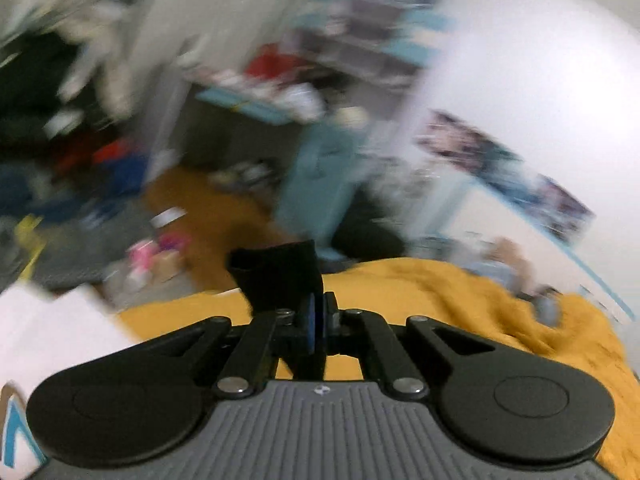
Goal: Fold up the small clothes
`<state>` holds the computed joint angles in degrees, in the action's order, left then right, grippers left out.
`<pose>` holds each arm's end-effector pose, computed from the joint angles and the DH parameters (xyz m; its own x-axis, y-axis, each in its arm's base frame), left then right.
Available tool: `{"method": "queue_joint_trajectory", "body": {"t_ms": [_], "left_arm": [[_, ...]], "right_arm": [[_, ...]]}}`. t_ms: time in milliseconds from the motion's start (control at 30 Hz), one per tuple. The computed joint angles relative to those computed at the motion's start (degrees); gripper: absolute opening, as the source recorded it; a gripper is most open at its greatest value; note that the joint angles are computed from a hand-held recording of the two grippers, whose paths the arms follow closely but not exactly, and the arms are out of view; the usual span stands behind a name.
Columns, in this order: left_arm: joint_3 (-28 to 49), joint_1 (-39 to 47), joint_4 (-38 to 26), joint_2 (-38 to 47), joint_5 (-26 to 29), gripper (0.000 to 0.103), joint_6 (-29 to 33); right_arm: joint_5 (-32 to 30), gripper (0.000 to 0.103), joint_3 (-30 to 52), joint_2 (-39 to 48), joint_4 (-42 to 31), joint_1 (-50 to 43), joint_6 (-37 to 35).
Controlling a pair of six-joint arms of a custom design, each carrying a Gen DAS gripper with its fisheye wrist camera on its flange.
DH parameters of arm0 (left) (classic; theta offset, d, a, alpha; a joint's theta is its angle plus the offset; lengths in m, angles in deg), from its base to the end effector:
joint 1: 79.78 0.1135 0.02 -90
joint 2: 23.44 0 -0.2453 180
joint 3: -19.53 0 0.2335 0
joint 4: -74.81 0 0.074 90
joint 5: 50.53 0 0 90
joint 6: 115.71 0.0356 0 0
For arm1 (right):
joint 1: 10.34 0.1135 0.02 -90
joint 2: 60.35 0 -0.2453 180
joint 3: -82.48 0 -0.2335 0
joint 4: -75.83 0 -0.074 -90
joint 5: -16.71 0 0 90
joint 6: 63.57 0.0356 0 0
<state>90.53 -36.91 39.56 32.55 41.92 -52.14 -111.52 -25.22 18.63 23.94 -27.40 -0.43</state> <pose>0.1558 0.1425 0.3394 0.0624 -0.5488 -0.8336 -0.6952 0.5754 -0.4309 0.2533 -0.0547 0.2401 -0.6925 -0.1587 -0.7038 -0.4382 0.8675 0.2355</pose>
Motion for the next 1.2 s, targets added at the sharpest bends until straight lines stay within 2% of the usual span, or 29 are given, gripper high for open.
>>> {"method": "queue_joint_trajectory", "body": {"t_ms": [100, 167, 267, 367, 433, 533, 700, 733, 800, 867, 900, 933, 1100, 1200], "left_arm": [[9.07, -15.16, -5.88, -0.44, -6.84, 0.003, 1.84], [15.18, -27.61, -8.58, 1.51, -13.69, 0.003, 3.2], [22.67, -44.49, -9.94, 7.42, -21.77, 0.003, 3.34], [28.6, -56.7, -8.3, 16.09, -24.79, 0.003, 2.57], [28.64, -61.5, -5.2, 20.43, -24.78, 0.003, 2.51], [31.89, -66.06, -3.85, 29.63, -20.77, 0.002, -1.74], [34.84, -69.4, -2.31, 43.66, -13.08, 0.003, -6.77], [37.66, -69.95, -3.93, 47.61, -11.32, 0.003, -7.8], [41.58, -70.33, -6.97, 54.41, -6.17, 0.012, -9.01], [45.02, -70.33, -10.64, 59.93, -2.22, 0.04, -9.3], [45.26, -70.26, -12.26, 60.91, -0.96, 0.047, -8.38], [44.89, -70.25, -13.05, 60.74, -0.75, 0.054, -7.6], [25.69, -68.02, -7.31, 45.67, -0.74, 0.06, -5.89], [23.45, -61.49, -12.93, 37.57, -2.07, 0.06, -0.67]], "right_arm": [[4.04, 0.082, 1.77, 1.72, -1.35, 1.49, -1.51], [6.86, 0.082, 3.06, 3.13, -1.43, 2.24, -0.54], [5.41, 0.078, 3.94, 4.04, -0.74, 0.87, -1.02], [3.95, 0.074, 4.33, 4.04, 0.49, -0.31, -1.76], [3.78, 0.066, 5.08, 4.69, 1.23, -0.93, -1.81], [4.14, 0.055, 7.16, 7.13, 2.08, -2.37, -1.51], [5.22, 0.052, 10.99, 13.23, 3.97, -5.43, 0.58], [5.63, 0.052, 11.82, 14.68, 4.14, -5.95, 0.89], [6.17, 0.052, 13.46, 17.33, 3.78, -7.07, 0.99], [6.37, 0.052, 14.84, 19.41, 3.03, -8.21, 0.74], [6.35, 0.052, 15.46, 20.4, 2.74, -8.78, 0.68], [6.22, 0.052, 15.94, 21.23, 2.45, -9.33, 0.67], [2.83, 0.053, 22.3, 27.19, -2.29, -11.28, 3.27], [1.34, 0.057, 27.12, 30.74, -4.46, -10.52, 5.85]]}}
